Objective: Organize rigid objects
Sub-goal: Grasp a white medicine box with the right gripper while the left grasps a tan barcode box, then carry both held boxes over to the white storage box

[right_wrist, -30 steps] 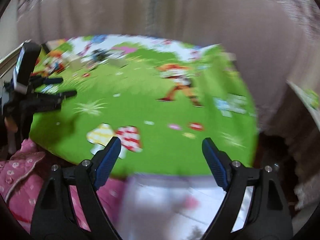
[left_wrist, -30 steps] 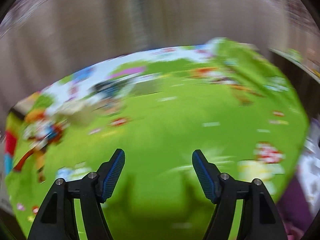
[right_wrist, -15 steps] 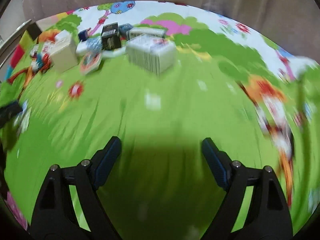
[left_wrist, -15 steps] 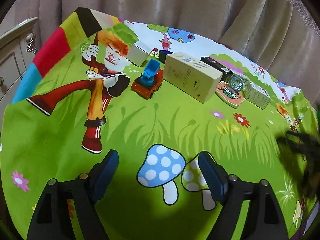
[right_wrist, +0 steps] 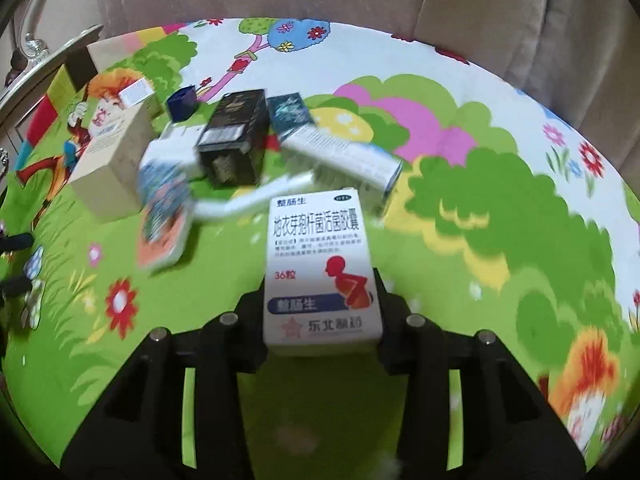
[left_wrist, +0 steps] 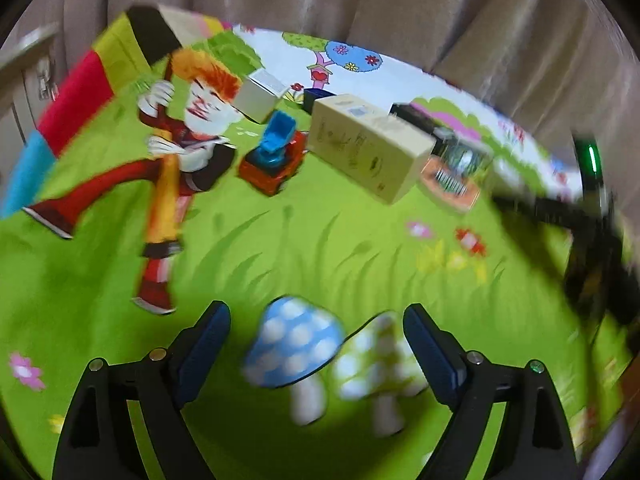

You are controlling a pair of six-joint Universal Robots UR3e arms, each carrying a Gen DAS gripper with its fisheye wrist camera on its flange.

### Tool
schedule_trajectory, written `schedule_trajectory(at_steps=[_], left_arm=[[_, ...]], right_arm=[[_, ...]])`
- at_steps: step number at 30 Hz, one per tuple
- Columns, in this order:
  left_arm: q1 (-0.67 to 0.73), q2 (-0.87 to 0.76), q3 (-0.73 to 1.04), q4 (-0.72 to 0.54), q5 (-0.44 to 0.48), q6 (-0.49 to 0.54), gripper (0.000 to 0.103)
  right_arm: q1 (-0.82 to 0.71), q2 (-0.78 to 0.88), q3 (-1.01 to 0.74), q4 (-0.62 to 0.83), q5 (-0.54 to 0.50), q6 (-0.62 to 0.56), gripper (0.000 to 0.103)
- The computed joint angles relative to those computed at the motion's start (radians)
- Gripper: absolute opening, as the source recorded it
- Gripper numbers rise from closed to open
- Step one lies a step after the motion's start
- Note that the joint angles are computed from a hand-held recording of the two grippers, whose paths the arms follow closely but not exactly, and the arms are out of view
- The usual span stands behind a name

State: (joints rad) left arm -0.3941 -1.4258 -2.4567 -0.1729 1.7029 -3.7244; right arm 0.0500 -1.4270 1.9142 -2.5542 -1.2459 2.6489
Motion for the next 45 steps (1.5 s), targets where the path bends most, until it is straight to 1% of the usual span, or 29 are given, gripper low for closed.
schedule_trajectory(at_steps=[1, 2, 5, 6, 7, 8, 10, 11, 12, 13, 14, 15, 16, 17, 18, 19, 20, 22, 24, 26, 29, 32, 34, 37, 40, 42, 45], left_arm=[[0.033, -0.005, 0.006, 0.015, -0.053, -0.020, 0.089], [0.068, -0.035, 0.035, 0.034, -0.104, -0.065, 0.089], [0.078, -0.172, 0.178, 0.064, -0.132, -0.162, 0.089], [0.064, -0.233, 0.256, 0.052, -0.109, -0.182, 0.089], [0.037, -0.295, 0.360, -0.005, -0.056, -0.203, 0.089], [0.012, -0.364, 0.464, -0.051, 0.017, -0.207, 0.089], [-0.027, -0.486, 0.665, -0.192, 0.166, -0.248, 0.090], [-0.030, -0.519, 0.719, -0.230, 0.196, -0.274, 0.090], [-0.028, -0.567, 0.803, -0.313, 0.224, -0.301, 0.090], [-0.019, -0.609, 0.877, -0.395, 0.225, -0.309, 0.090], [-0.003, -0.631, 0.909, -0.436, 0.201, -0.296, 0.091], [0.007, -0.638, 0.899, -0.410, 0.173, -0.279, 0.093], [0.013, -0.631, 0.868, -0.365, 0.151, -0.255, 0.090], [0.011, -0.605, 0.815, -0.306, 0.133, -0.213, 0.075], [0.006, -0.575, 0.769, -0.268, 0.124, -0.180, 0.065], [-0.006, -0.539, 0.723, -0.250, 0.131, -0.156, 0.052], [-0.011, -0.481, 0.634, -0.194, 0.114, -0.131, 0.052], [-0.008, -0.380, 0.455, -0.054, 0.048, -0.097, 0.052], [-0.041, -0.284, 0.320, 0.001, 0.049, -0.063, 0.052], [-0.056, -0.183, 0.179, 0.071, 0.016, -0.034, 0.052], [-0.109, -0.082, 0.063, 0.078, 0.056, -0.042, 0.052], [-0.192, -0.020, 0.027, 0.022, 0.156, -0.070, 0.052], [-0.203, 0.005, 0.004, 0.009, 0.170, -0.067, 0.052], [-0.216, 0.036, -0.031, 0.002, 0.202, -0.070, 0.052], [-0.226, 0.103, -0.067, -0.041, 0.223, -0.097, 0.052], [-0.250, 0.155, -0.081, -0.083, 0.254, -0.125, 0.052], [-0.309, 0.226, -0.075, -0.187, 0.336, -0.172, 0.052]], right_arm=[[0.000, -0.041, 0.057, -0.033, -0.008, 0.004, 0.045], [0.001, -0.081, 0.098, -0.042, -0.023, 0.010, 0.045], [0.021, -0.168, 0.185, -0.069, -0.067, 0.041, 0.045], [0.028, -0.187, 0.200, -0.068, -0.073, 0.053, 0.045], [0.033, -0.197, 0.208, -0.067, -0.078, 0.062, 0.045], [0.037, -0.208, 0.213, -0.065, -0.083, 0.066, 0.045], [0.035, -0.214, 0.217, -0.064, -0.085, 0.062, 0.045], [0.031, -0.210, 0.209, -0.056, -0.080, 0.062, 0.045], [0.026, -0.205, 0.202, -0.049, -0.071, 0.064, 0.045], [0.017, -0.203, 0.200, -0.041, -0.057, 0.066, 0.046], [0.012, -0.204, 0.202, -0.037, -0.048, 0.067, 0.046], [0.009, -0.203, 0.203, -0.036, -0.044, 0.067, 0.046], [0.014, -0.198, 0.202, -0.043, -0.048, 0.070, 0.046], [0.014, -0.198, 0.203, -0.044, -0.048, 0.070, 0.046], [0.013, -0.201, 0.207, -0.045, -0.047, 0.071, 0.046], [0.015, -0.202, 0.208, -0.045, -0.048, 0.072, 0.046], [0.018, -0.202, 0.208, -0.047, -0.053, 0.074, 0.046], [0.018, -0.200, 0.206, -0.047, -0.052, 0.074, 0.046], [0.015, -0.199, 0.205, -0.045, -0.049, 0.074, 0.046], [0.017, -0.198, 0.204, -0.046, -0.052, 0.078, 0.046], [0.027, -0.197, 0.204, -0.054, -0.069, 0.101, 0.046], [0.061, -0.212, 0.216, -0.068, -0.121, 0.190, 0.046], [0.101, -0.252, 0.247, -0.070, -0.155, 0.254, 0.046], [0.219, -0.311, 0.285, -0.065, -0.223, 0.345, 0.046], [0.366, -0.342, 0.291, -0.049, -0.302, 0.438, 0.046], [0.448, -0.353, 0.289, -0.038, -0.341, 0.496, 0.046], [0.569, -0.372, 0.265, -0.011, -0.391, 0.581, 0.046]])
